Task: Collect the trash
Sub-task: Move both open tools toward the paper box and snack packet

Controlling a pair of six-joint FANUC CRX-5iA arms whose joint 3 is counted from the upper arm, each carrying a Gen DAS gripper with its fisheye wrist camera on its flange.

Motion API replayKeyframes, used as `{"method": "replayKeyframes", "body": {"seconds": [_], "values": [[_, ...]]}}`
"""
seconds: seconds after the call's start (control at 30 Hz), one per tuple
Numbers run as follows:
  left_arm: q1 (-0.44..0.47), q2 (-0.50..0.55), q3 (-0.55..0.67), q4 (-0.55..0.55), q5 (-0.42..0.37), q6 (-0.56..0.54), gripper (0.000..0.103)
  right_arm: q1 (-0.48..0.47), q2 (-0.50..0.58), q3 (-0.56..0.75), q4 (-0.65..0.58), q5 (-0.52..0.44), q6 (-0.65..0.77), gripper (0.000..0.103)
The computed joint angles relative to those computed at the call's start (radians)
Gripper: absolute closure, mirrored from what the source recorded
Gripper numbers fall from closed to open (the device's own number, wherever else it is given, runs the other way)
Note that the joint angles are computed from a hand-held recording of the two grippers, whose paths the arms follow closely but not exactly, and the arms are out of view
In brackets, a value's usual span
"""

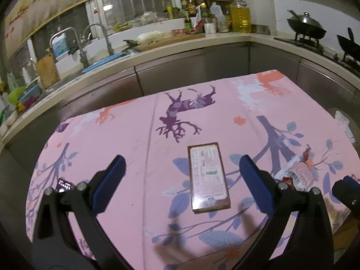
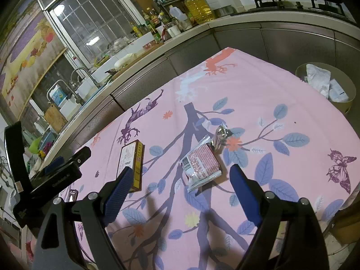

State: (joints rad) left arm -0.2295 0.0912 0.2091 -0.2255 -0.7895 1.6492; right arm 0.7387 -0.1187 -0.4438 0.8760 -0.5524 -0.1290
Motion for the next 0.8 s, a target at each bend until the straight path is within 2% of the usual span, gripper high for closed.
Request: {"method": "replayKeyframes", "body": {"seconds": [0.07, 0.13, 0.43, 0.57, 0.7, 0.8], "values": [[-0.013, -0.011, -0.010, -0.040, 0.034, 0.006, 0.006, -0.002, 0.000, -0.001, 0.002, 0.002, 0.000, 0.019], [-0.037, -0.013, 0.003, -0.114, 0.027, 0.041, 0.006, -0.002, 0.000, -0.002, 0.002, 0.003, 0.000, 0.019], [-0.035, -0.002, 0.040, -0.134, -0.025, 0.086, 0.006, 0.001, -0.005, -0.008, 0.010, 0.005, 0.002, 0.019], [-0.014, -0.009, 0.022, -0.105, -0.012, 0.072, 0.006, 0.000, -0.002, -0.004, -0.005, 0.007, 0.020, 0.019], [0.026, -0.006, 0.006, -0.031, -0.007, 0.026, 0.006, 0.003, 0.001, 0.003, -0.020, 0.002, 0.049, 0.019], [0.061, -0.003, -0.001, 0.009, -0.011, 0.010, 0.006, 0.009, 0.011, 0.018, -0.053, -0.004, 0.108, 0.019]]}}
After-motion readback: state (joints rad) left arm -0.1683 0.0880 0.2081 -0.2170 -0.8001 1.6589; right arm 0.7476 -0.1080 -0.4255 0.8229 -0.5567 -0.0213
